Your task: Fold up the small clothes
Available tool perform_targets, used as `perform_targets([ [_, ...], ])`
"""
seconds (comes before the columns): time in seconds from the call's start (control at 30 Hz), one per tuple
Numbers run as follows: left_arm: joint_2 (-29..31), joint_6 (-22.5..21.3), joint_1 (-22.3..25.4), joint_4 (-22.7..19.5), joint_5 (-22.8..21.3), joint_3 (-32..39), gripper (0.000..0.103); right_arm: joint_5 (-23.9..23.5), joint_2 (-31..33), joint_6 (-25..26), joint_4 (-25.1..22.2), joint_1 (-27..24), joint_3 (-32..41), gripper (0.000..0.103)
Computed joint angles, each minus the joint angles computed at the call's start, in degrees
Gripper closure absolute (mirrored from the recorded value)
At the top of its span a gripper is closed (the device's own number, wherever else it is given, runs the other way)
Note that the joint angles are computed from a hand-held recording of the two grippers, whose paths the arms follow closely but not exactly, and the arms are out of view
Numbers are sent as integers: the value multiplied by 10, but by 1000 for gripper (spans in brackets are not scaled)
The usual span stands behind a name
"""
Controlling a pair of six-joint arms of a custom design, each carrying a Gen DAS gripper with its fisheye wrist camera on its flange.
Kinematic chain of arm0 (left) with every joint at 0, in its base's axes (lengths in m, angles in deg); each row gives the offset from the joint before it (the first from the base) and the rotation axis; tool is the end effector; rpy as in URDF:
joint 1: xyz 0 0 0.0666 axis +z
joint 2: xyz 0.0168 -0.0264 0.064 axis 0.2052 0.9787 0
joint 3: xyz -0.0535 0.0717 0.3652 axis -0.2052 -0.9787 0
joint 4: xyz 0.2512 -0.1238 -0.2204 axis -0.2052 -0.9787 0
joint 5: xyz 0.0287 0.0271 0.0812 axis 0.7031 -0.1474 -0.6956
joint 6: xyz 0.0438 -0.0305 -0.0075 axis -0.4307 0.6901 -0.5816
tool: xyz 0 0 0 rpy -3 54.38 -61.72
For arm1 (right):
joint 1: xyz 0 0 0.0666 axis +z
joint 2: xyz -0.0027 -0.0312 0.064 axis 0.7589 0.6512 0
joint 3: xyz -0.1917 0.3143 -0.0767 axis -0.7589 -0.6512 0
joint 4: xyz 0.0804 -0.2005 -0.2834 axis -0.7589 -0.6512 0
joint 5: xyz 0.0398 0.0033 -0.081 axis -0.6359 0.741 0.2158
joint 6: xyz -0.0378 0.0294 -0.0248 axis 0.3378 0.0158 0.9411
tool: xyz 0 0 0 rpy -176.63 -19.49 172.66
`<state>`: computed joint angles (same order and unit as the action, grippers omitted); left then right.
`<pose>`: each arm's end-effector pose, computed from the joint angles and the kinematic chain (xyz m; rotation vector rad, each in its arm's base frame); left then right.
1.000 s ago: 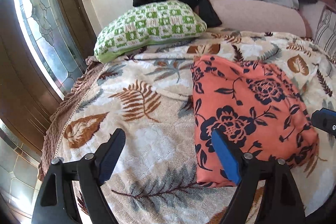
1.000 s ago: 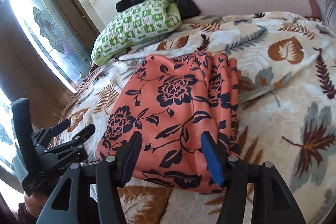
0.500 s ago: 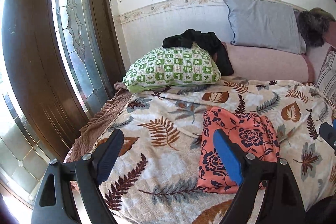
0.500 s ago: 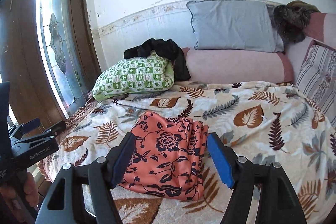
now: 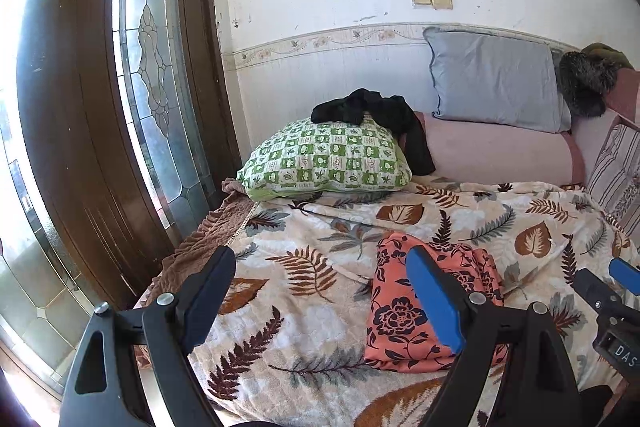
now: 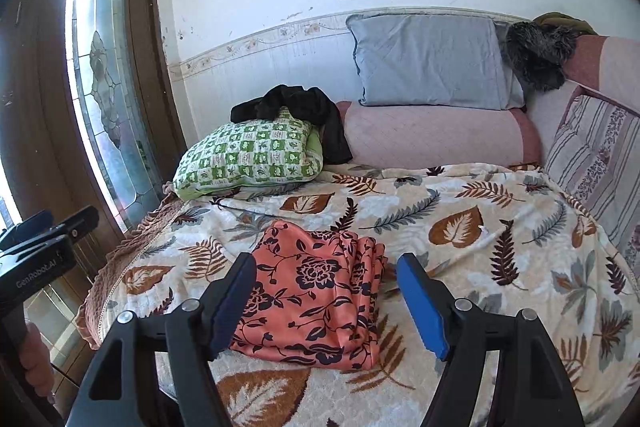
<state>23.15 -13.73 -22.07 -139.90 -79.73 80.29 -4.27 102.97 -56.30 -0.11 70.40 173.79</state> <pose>0.4415 -0.2676 0.5411 -0.1498 2.0230 0.2651 0.4284 0.1569 0.5445 0.0112 2.1180 0.1714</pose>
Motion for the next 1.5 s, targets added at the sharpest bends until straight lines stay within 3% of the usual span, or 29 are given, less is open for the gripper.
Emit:
perform_targets([
  [0.13, -7, -1, -3, -2, 2, -1, 15, -2, 1, -12, -16, 2, 2, 27],
  [1.5, -72, 1, -29, 17, -24, -35, 15, 47, -28, -9, -15, 57, 21, 27],
])
